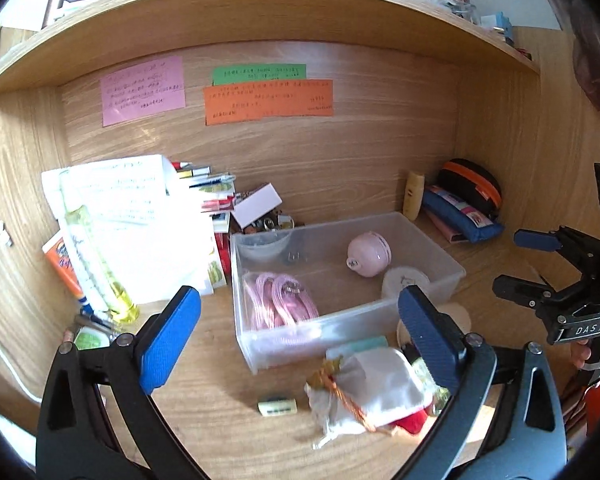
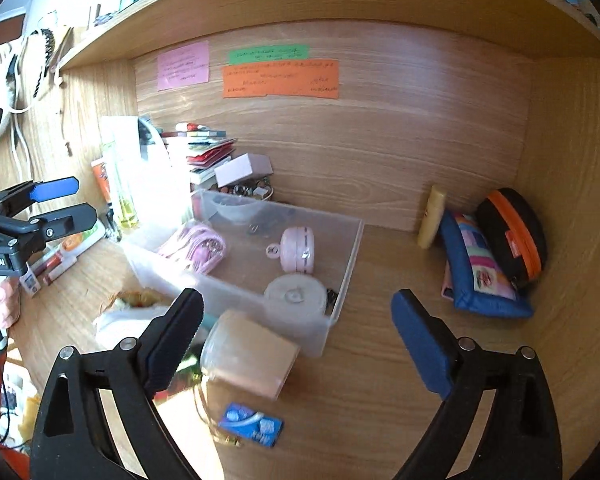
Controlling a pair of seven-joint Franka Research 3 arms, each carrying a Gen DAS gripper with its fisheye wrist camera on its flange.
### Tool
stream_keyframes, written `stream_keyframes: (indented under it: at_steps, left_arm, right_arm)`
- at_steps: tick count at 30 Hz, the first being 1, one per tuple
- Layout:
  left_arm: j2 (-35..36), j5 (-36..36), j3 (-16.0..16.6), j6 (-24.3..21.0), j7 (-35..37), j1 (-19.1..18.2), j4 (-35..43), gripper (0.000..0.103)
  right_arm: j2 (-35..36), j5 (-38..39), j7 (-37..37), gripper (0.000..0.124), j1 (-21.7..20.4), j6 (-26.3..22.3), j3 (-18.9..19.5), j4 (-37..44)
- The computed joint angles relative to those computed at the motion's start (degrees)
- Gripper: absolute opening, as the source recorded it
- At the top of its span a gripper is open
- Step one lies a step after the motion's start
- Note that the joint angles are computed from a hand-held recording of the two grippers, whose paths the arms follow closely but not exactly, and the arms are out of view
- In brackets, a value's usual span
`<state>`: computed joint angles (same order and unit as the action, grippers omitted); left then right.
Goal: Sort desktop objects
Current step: 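Move both grippers back toward the remaining items beside the box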
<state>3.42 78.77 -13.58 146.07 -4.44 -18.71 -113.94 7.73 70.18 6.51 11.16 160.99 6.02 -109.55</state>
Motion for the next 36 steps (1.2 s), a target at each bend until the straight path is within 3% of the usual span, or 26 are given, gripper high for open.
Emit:
stream_keyframes:
  at_steps: [9, 16, 18, 21, 27, 31, 36]
  left_arm:
    - [-1.33, -2.61, -0.62, 0.73, -1.6, -0.02, -4.46, 0.1]
    - [1.59, -8.29, 1.41, 9.56, 0.86, 2.31, -4.76, 0.1]
    - [2.91, -10.48, 2.18, 13.32, 1.9, 3.11, -4.35, 0.092]
    - [5.18, -17.08, 2.84, 17.74, 7.65, 4.1, -3.47, 0.074]
    - [8.87, -28.02, 4.38, 21.28, 16.69, 4.0, -1.84, 0.07]
    - [10.36, -31.51, 5.69, 22.21, 19.74, 3.03, -1.18, 0.07]
    - [12.69, -40.94, 4.75, 24.6, 27.14, 4.26, -1.02, 0.07]
  right_arm:
    - [-3.29, 3.48, -3.51, 0.094, 0.68, -0.26, -0.97, -6.09]
    - [-1.85, -0.55, 2.21, 0.094, 1.15, -0.83, -1.3, -6.35]
    - [-1.09, -2.19, 4.39, 0.094, 1.05, -1.69, -1.21, -5.75]
    - [0.31, -4.86, 7.87, 0.094, 0.84, -3.29, -0.93, -4.35]
    - [4.05, -11.42, 15.82, 0.094, 0.77, -5.42, -0.02, -0.67]
    - [6.11, -13.82, 18.57, 0.094, 0.81, -3.12, 1.03, 0.74]
    - [8.71, -18.08, 24.24, 0.094, 0.02, -3.82, 1.35, 3.04]
